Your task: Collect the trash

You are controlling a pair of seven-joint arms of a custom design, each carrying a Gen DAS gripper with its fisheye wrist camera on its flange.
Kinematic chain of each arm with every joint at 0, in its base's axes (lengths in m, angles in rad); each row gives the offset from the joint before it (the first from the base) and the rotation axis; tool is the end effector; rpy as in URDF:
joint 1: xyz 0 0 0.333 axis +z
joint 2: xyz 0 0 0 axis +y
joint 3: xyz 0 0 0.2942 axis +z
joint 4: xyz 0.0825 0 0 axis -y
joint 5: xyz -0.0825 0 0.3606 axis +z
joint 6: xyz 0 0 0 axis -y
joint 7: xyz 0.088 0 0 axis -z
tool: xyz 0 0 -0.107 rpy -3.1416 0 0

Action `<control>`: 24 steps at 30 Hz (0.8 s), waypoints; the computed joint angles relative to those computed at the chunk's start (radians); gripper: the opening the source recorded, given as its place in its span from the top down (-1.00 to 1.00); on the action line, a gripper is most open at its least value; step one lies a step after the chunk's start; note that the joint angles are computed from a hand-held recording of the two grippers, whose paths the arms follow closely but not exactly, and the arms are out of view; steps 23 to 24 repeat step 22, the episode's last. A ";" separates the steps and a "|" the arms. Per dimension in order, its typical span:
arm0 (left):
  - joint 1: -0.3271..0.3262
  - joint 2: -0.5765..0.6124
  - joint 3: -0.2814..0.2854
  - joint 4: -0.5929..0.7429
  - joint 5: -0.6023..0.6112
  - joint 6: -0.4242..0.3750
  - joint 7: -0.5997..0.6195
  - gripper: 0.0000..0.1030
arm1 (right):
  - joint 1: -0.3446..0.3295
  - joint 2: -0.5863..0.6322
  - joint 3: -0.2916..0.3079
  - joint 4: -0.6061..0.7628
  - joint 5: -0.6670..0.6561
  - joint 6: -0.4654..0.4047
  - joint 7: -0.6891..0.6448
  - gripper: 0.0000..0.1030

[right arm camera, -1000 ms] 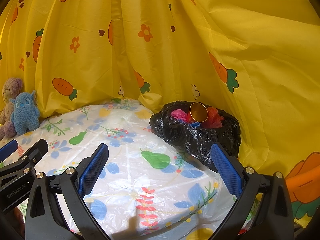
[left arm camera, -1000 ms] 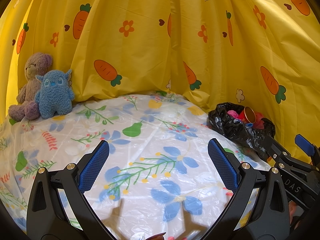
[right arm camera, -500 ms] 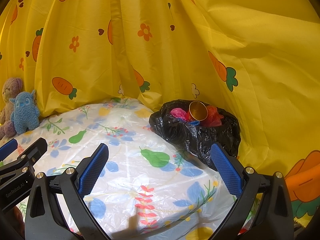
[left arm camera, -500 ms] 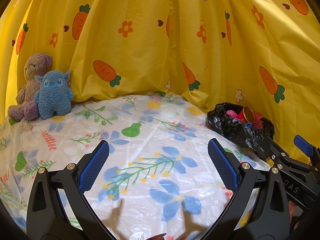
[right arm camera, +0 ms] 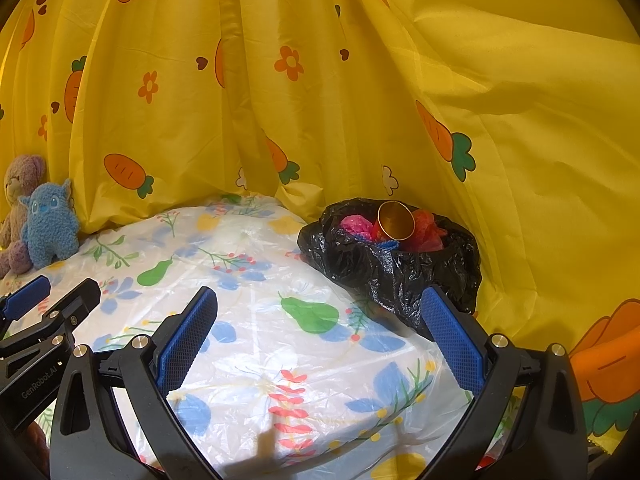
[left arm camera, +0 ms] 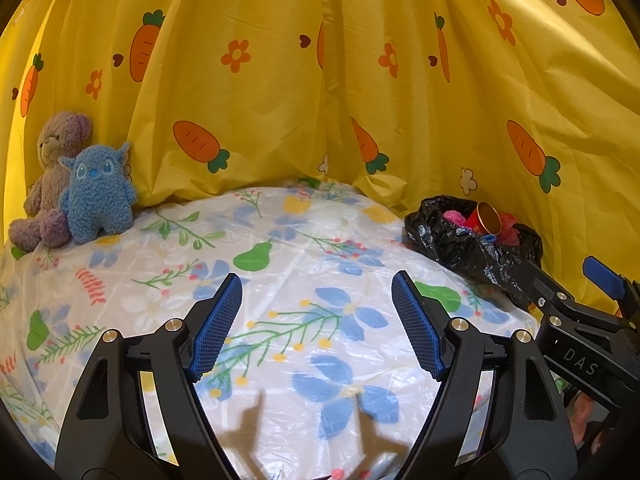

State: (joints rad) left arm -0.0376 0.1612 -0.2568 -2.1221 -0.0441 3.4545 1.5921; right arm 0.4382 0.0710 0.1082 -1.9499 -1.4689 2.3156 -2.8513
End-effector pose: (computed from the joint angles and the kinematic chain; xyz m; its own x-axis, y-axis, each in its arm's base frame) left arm 0.5659 -0.1580 0.4789 -0.2670 -0.9621 0.0546 -0.3847 0.0545 -0.9214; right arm 0.5115 0.2875 0.4767 -0.3520 -0.9359 -0.0144 -0.3394 0.1420 -0.9299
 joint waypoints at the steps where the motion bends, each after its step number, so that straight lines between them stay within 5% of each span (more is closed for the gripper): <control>1: -0.004 0.000 0.003 0.000 -0.004 -0.001 0.002 -0.47 | -0.001 -0.001 -0.001 -0.002 -0.002 0.004 0.001 -0.89; 10: -0.059 0.001 0.044 0.011 -0.094 -0.014 0.071 -0.57 | -0.004 -0.004 -0.001 -0.006 -0.002 0.004 0.003 -0.89; 17: -0.163 0.002 0.122 0.019 -0.260 0.007 0.207 -0.77 | -0.003 -0.004 0.001 -0.006 -0.002 0.001 0.005 -0.89; 24: -0.111 -0.001 0.075 0.018 -0.248 0.002 0.186 -0.79 | -0.004 -0.005 0.001 -0.006 0.000 0.001 0.003 -0.89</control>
